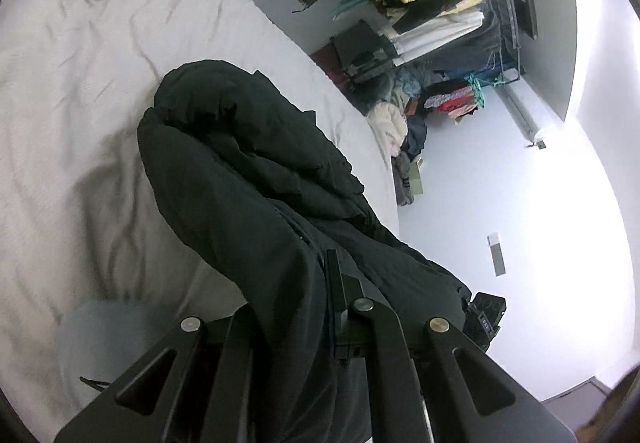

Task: Fold large clothes

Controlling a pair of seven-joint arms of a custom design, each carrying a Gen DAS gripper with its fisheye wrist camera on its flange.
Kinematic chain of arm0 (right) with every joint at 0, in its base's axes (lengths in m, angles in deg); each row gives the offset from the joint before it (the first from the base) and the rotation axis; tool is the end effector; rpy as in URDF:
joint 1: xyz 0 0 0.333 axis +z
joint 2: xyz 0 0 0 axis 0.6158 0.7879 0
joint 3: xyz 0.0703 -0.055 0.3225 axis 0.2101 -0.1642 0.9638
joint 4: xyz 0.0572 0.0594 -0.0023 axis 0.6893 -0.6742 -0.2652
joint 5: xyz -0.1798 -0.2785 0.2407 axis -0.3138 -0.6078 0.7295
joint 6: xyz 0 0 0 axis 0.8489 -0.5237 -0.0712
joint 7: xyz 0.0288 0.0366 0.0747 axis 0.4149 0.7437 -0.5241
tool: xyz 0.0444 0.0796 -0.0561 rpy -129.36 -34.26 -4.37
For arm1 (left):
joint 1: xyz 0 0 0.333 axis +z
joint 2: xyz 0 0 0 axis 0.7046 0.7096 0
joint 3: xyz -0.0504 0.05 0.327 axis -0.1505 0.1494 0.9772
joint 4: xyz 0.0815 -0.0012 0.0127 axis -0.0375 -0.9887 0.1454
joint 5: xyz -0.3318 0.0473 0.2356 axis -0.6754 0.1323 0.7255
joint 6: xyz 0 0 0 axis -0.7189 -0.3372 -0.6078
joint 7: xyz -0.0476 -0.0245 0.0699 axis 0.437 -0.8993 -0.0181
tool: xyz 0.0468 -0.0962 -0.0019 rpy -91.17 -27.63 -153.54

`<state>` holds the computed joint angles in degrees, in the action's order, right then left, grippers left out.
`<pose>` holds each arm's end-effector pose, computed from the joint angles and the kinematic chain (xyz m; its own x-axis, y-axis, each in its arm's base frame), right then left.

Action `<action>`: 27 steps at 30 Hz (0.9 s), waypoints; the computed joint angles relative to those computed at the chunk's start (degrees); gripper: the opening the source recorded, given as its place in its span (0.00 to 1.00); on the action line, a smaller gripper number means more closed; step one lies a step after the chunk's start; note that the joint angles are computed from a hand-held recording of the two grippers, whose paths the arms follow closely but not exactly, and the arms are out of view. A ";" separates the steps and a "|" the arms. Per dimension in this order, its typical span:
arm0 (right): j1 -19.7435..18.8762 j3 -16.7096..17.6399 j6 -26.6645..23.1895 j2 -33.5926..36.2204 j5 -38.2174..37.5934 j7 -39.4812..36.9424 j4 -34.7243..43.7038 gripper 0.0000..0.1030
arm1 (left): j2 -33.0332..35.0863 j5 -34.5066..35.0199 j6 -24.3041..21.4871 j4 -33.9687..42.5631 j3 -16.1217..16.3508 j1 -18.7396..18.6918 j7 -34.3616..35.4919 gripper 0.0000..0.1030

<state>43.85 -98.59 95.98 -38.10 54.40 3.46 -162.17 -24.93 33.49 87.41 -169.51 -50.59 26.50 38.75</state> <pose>0.4768 -0.0334 0.6694 0.4849 -0.4691 -0.7381 -0.7557 0.2000 -0.6237 0.3722 -0.1753 0.6715 0.1097 -0.5826 0.8053 -0.7611 -0.5703 -0.3089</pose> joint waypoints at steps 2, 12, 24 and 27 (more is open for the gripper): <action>-0.55 -0.06 -0.39 -2.79 -1.15 0.54 -2.14 0.06 | -3.54 1.31 -2.05 -1.31 -1.13 0.97 -2.55 0.06; 1.41 -1.18 2.60 -3.44 -4.58 5.05 -0.44 0.06 | -6.35 5.28 -5.65 0.31 -1.70 2.41 -9.09 0.06; -0.48 3.92 9.83 14.74 0.63 13.06 14.80 0.08 | 12.40 2.82 -6.42 13.63 2.53 5.37 -2.27 0.06; -2.11 5.99 11.53 18.45 1.03 18.05 18.33 0.08 | 15.87 2.17 -6.48 16.39 2.28 7.00 -2.87 0.08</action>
<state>41.74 -92.61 107.50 -19.65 55.43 21.50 -143.84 -9.06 35.66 80.93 -153.13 -48.30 33.50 35.88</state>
